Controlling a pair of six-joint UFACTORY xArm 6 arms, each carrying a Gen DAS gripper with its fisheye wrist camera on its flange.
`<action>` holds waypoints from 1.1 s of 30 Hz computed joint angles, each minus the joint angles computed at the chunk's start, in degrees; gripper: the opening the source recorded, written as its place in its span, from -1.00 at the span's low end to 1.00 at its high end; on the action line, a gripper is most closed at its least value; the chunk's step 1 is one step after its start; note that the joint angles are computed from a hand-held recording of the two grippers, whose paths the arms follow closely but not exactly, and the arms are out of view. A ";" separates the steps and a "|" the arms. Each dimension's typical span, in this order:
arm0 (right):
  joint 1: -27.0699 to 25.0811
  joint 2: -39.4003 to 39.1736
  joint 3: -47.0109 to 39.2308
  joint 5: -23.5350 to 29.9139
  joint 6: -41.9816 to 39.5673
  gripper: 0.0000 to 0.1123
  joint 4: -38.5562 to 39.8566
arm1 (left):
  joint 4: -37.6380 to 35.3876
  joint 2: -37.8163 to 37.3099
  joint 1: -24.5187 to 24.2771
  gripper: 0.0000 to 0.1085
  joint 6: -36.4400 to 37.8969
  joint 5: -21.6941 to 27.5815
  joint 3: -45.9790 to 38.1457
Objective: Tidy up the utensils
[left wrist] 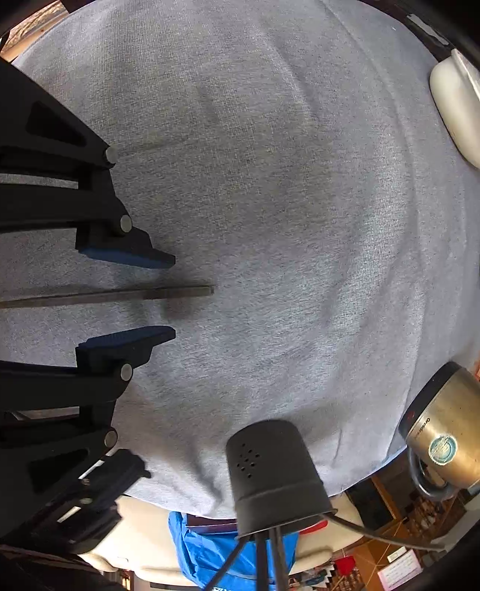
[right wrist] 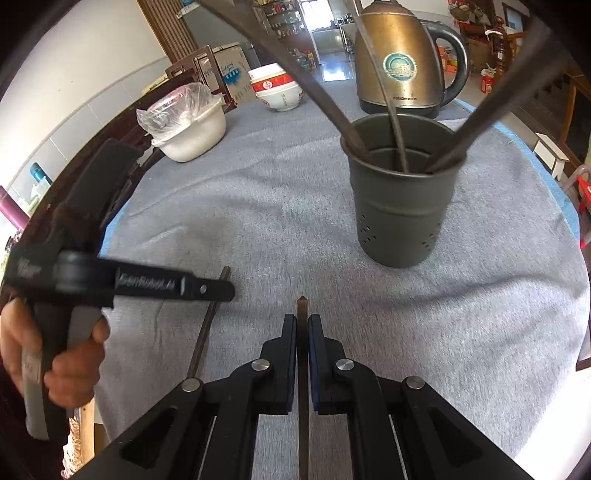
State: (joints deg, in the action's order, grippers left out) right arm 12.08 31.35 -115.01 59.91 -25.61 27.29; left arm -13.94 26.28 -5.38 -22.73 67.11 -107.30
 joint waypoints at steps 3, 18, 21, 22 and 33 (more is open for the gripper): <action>-0.46 -0.90 1.32 -0.51 -0.32 -0.88 0.84 | 1.00 2.73 -0.06 -0.40 -1.02 3.09 -4.61; -1.89 -3.48 5.46 -1.56 -2.73 -0.88 5.07 | 6.42 14.19 -1.42 -0.87 -6.59 12.01 -23.87; -1.96 -4.23 6.50 -2.20 -3.44 -0.88 5.78 | 6.58 14.35 -1.32 -0.89 -6.87 11.33 -23.80; -2.01 -4.51 6.81 -2.32 -3.63 -0.88 6.03 | 6.77 14.14 -1.44 -0.89 -7.30 10.97 -23.42; -3.01 -6.09 8.83 -4.00 -4.52 -0.88 7.93 | 9.76 5.50 -2.74 -0.90 -8.89 4.24 -12.07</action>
